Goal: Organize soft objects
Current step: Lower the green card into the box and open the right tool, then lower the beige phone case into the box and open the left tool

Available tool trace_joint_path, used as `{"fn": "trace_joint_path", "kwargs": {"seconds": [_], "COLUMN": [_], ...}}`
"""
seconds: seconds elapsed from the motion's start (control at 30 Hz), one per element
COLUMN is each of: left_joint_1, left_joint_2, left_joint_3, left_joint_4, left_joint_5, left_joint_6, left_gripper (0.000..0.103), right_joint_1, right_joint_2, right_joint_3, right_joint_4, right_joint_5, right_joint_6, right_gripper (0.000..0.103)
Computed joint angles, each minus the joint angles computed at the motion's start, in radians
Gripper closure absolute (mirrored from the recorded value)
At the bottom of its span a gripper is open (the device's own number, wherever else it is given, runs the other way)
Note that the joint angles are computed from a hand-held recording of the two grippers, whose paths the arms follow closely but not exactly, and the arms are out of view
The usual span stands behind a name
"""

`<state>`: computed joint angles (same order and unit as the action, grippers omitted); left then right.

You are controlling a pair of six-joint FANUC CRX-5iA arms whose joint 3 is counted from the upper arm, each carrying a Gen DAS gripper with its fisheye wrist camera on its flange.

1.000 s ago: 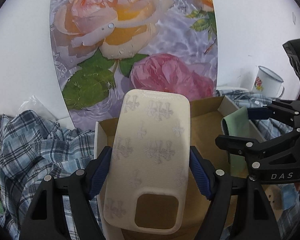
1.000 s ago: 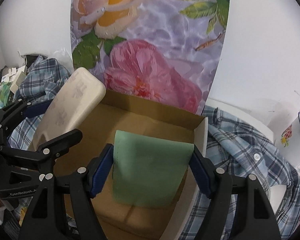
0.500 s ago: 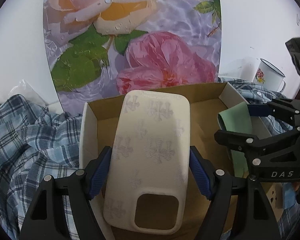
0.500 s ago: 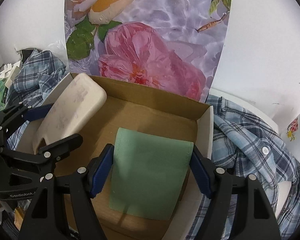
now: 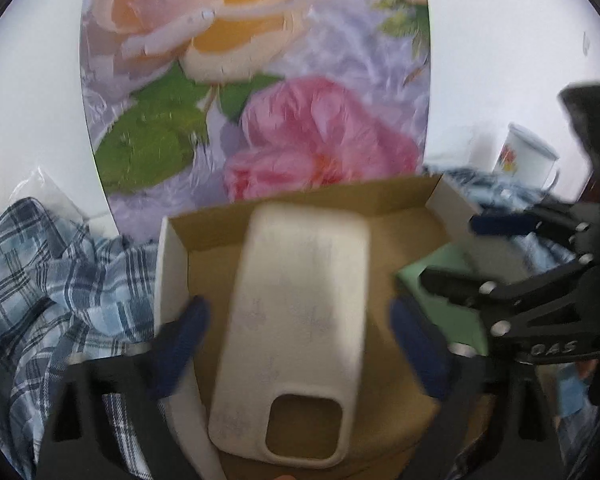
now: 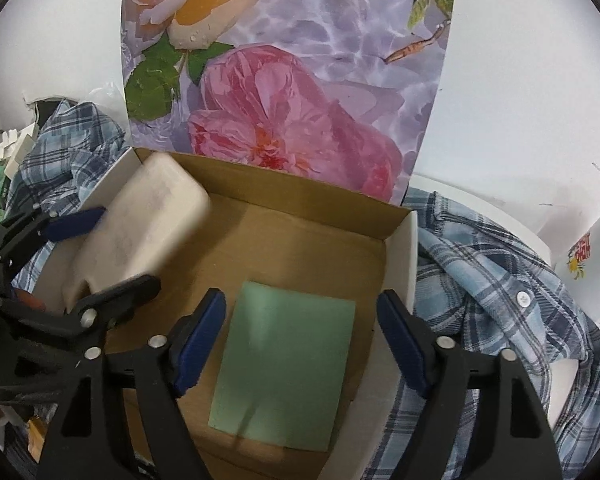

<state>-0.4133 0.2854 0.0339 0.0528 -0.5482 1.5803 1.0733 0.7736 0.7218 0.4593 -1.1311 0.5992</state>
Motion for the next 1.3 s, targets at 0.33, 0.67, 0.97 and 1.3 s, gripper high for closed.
{"fn": "trace_joint_path", "kwargs": {"seconds": [0.33, 0.67, 0.97, 1.3], "left_joint_1": [0.006, 0.012, 0.017, 0.024], "left_joint_2": [-0.027, -0.064, -0.106, -0.154], "left_joint_3": [-0.012, 0.002, -0.024, -0.066], "left_joint_4": [0.01, -0.093, -0.096, -0.024], "left_joint_5": [0.016, 0.015, 0.065, 0.103], "left_joint_6": [0.005, 0.096, 0.123, 0.052], "left_gripper": [0.0, 0.0, 0.0, 0.0], "right_joint_1": [0.0, 0.001, 0.018, 0.026], "right_joint_2": [-0.056, -0.117, -0.133, -0.185], "right_joint_3": [-0.077, -0.162, -0.188, -0.262], "right_joint_4": [0.014, 0.076, 0.158, 0.248], "right_joint_5": [0.055, 0.122, 0.167, 0.23], "right_joint_6": [-0.03, -0.098, -0.123, -0.207], "right_gripper": [0.017, 0.001, 0.0, 0.0]}}
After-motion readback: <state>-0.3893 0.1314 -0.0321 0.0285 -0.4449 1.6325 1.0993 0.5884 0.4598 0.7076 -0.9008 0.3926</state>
